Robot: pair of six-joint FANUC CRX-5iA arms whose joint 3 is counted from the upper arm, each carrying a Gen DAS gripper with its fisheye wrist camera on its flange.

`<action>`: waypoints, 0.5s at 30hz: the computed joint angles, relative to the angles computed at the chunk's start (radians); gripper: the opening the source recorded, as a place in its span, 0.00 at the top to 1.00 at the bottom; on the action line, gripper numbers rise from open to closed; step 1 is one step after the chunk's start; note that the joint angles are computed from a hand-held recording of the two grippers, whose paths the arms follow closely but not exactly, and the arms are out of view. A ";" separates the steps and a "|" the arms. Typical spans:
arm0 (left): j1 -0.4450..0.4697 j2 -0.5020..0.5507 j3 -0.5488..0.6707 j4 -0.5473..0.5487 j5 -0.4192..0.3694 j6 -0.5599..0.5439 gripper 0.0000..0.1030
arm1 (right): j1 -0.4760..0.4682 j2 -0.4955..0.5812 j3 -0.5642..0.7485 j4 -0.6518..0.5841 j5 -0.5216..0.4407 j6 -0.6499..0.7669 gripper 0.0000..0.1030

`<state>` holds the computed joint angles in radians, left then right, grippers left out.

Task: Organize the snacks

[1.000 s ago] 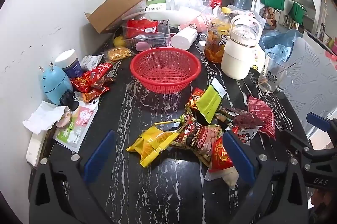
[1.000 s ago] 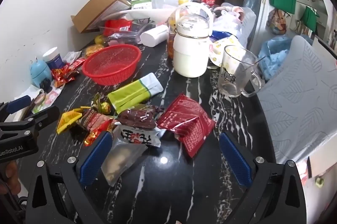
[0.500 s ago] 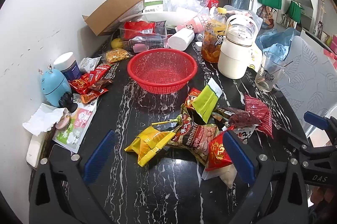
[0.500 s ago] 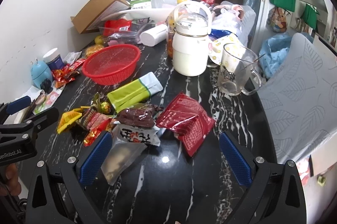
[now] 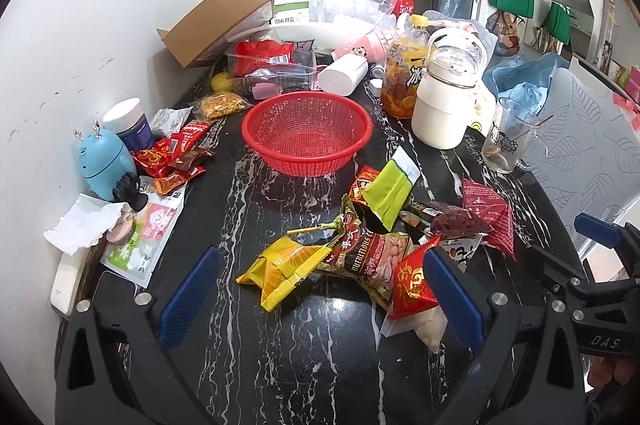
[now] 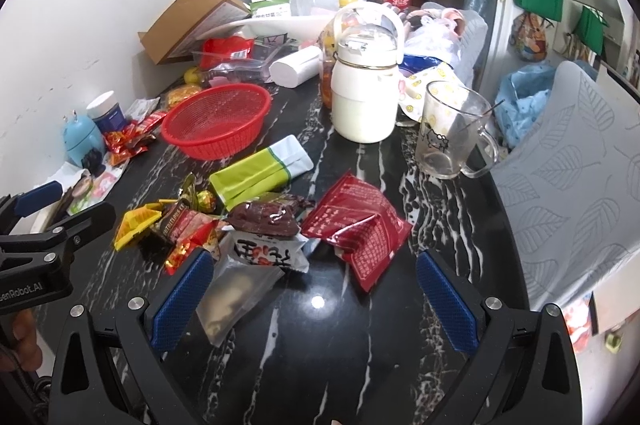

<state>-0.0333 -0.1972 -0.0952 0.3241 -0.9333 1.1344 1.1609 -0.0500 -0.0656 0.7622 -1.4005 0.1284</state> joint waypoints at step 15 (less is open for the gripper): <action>0.014 -0.013 -0.012 0.005 -0.003 -0.002 0.00 | 0.003 0.009 0.012 -0.006 0.006 0.011 0.00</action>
<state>-0.0197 -0.2105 -0.1077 0.3289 -0.9363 1.1320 1.1637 -0.0408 -0.0536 0.7560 -1.3946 0.1396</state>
